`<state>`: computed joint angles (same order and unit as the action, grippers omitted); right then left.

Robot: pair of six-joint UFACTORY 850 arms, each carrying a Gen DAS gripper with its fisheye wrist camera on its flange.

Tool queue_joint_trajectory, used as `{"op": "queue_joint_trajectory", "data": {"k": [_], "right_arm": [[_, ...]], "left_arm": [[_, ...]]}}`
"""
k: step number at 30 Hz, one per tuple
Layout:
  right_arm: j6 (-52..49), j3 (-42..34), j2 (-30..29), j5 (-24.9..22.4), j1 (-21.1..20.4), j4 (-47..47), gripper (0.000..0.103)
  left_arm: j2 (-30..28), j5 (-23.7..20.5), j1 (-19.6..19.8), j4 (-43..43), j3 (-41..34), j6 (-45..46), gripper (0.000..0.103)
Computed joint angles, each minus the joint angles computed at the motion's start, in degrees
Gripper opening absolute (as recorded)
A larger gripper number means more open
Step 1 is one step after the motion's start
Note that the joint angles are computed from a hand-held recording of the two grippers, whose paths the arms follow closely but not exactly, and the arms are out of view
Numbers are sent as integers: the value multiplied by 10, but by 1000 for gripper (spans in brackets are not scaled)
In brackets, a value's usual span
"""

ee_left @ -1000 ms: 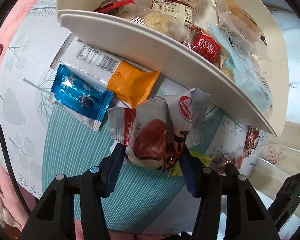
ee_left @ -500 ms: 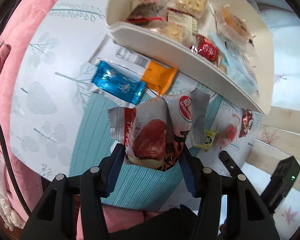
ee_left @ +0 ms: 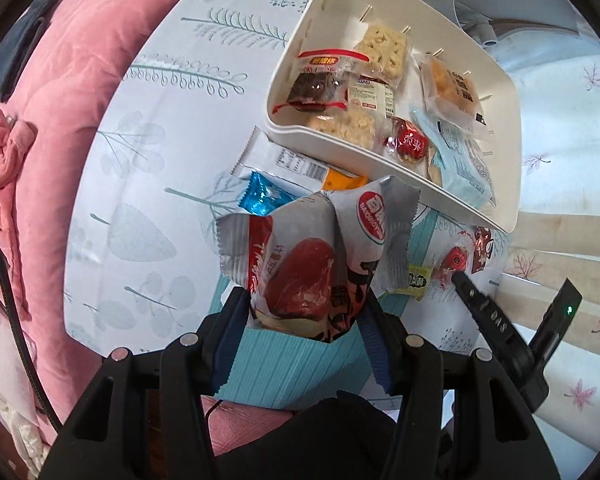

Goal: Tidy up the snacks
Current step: 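Carry both packets into the white tray and open both tools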

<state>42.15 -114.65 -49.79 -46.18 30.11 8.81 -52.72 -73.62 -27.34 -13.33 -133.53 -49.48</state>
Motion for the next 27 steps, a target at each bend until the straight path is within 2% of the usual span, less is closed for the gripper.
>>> {"op": "queue_joint_trajectory", "data": {"k": [1,2,8,13,20,27], "right_arm": [[18,-9,-6,-7,2,-16,41],[32,-21,-14,-18,3,-31,43],[75,-87,-63,-78,9,-79,44],[83,-136,-99,-117,10,-81,47],[112,-102,-80,-86,11,-92,46],[82,-64,-45,-55,12,-37,44]], "left_arm": [[1,-2,1,1,0,4,54],[3,-3,3,1,2,9,54],[18,-3,11,7,16,31,54],[24,-6,17,15,16,50,54],[29,-8,27,24,9,71,54],[3,-29,34,29,-42,94,54]]}}
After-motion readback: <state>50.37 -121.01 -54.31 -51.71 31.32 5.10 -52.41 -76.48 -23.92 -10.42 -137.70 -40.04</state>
